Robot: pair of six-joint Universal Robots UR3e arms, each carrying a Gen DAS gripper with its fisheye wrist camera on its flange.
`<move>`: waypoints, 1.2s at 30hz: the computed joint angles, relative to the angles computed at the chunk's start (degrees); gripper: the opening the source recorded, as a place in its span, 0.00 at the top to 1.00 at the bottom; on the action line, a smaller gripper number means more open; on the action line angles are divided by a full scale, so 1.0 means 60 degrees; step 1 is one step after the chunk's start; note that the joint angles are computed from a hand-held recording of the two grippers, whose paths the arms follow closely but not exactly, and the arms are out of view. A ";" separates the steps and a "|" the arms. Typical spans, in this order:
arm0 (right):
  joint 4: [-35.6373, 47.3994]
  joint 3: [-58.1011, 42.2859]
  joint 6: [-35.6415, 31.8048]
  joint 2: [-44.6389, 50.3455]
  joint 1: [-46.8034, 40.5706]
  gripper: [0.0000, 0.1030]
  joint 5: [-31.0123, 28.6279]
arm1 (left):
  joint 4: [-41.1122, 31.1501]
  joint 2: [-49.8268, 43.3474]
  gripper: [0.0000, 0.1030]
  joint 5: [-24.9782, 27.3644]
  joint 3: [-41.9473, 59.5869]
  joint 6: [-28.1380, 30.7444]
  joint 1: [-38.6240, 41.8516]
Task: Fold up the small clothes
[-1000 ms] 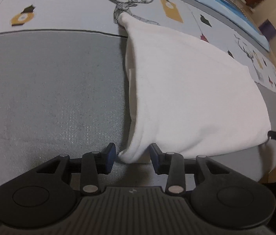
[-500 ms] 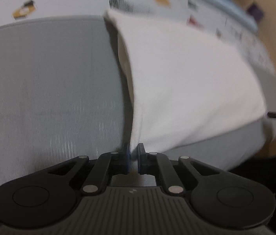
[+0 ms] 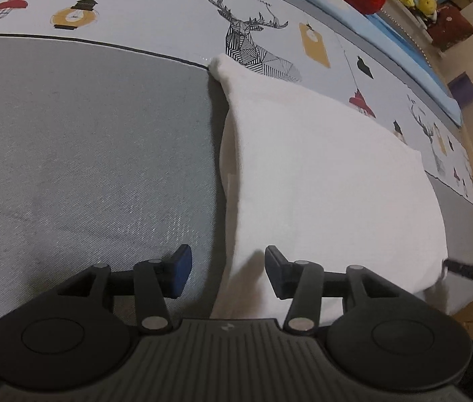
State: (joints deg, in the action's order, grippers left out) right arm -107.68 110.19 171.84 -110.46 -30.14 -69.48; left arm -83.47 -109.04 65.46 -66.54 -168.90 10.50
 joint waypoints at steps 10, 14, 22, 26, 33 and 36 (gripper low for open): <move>0.1624 0.0020 -0.0782 -0.0710 -0.0523 0.96 -0.0229 | 0.0069 -0.1115 0.46 0.0189 0.1133 -0.0574 -0.0578; 0.1270 0.0082 -0.0665 -0.0951 -0.0535 0.91 0.0016 | 0.0048 -0.1425 0.40 0.0217 0.1470 -0.0783 -0.0688; -0.1147 0.0464 0.0468 -0.0607 -0.0193 0.71 0.0325 | -0.0162 -0.2254 0.40 0.0524 0.2456 -0.1494 -0.1028; -0.1993 0.0014 0.0923 0.0619 0.1021 0.71 -0.0543 | -0.0340 -0.2741 0.40 0.0613 0.3084 -0.1974 -0.1258; -0.2256 -0.0766 0.1287 0.2093 0.2777 0.71 -0.2726 | -0.0908 -0.3422 0.39 0.0949 0.4123 -0.1937 -0.1614; -0.2530 -0.0732 0.1588 0.2094 0.2863 0.71 -0.2895 | -0.0941 -0.3536 0.38 0.0974 0.4267 -0.1924 -0.1651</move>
